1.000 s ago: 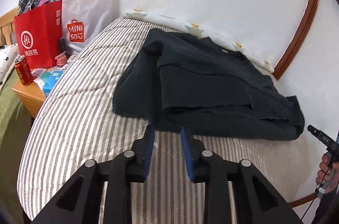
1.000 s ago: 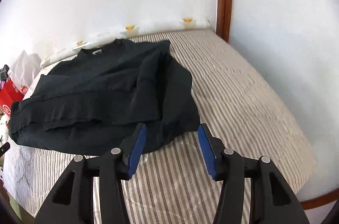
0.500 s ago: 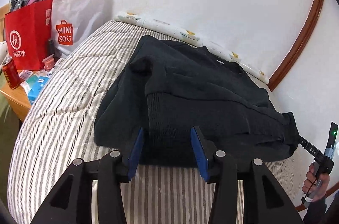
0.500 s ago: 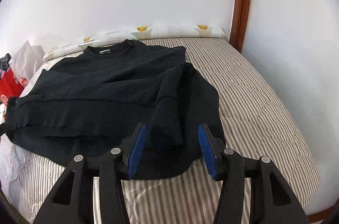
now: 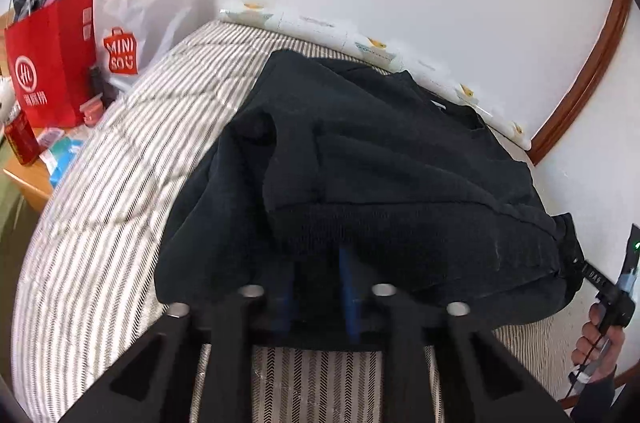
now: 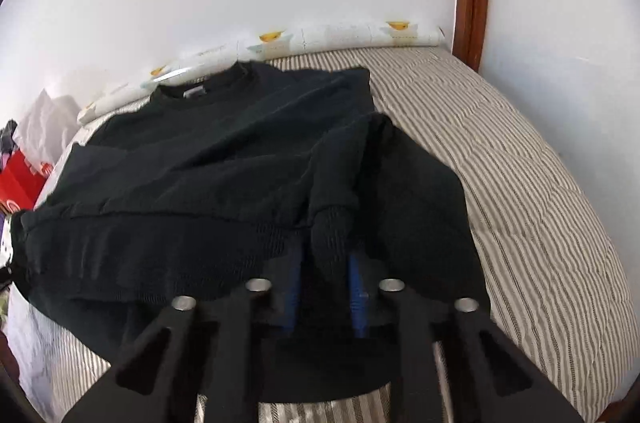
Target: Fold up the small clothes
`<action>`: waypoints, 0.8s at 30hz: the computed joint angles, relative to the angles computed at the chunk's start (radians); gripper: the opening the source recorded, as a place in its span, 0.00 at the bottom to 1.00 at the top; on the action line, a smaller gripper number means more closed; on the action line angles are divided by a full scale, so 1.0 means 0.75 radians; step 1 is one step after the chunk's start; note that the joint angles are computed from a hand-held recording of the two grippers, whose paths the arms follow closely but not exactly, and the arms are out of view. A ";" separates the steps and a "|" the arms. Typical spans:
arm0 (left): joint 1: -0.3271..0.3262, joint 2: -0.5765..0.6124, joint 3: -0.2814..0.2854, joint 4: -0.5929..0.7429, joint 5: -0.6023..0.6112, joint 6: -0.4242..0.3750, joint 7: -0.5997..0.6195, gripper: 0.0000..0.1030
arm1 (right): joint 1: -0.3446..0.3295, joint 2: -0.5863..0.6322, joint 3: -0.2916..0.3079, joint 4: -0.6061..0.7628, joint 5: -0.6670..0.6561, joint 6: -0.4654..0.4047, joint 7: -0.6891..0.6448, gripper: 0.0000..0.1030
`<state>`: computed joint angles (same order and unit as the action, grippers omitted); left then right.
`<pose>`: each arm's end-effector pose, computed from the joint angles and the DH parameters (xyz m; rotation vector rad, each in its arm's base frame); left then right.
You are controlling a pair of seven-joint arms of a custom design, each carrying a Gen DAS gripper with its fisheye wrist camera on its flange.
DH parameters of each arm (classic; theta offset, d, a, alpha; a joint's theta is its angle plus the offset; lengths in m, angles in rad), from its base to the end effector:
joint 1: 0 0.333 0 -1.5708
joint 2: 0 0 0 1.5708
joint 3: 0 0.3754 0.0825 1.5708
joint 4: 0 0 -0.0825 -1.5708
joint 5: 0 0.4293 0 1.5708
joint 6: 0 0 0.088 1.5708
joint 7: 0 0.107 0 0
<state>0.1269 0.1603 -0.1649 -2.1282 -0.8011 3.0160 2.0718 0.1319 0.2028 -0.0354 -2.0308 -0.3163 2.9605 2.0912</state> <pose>0.6425 0.0326 0.4319 -2.0608 1.6267 -0.9529 0.6750 0.0878 0.4608 -1.6553 1.8869 -0.6359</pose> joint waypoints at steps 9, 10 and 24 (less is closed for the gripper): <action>-0.031 0.046 0.024 0.107 0.135 0.100 -0.125 0.07 | -0.185 0.079 0.208 0.133 0.439 0.046 -0.356 0.13; -0.054 0.061 0.054 0.128 0.193 0.101 -0.185 0.07 | -0.185 0.096 0.212 0.161 0.458 0.043 -0.372 0.13; -0.144 0.291 0.219 0.412 0.682 -0.039 -0.682 0.07 | -0.176 0.363 0.207 0.553 0.513 -0.051 -0.386 0.05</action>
<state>0.0187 0.3785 -0.0006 -1.8188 -0.2895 2.9865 1.5606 -0.0005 0.4751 0.1199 -1.6163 0.0687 2.9226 1.8020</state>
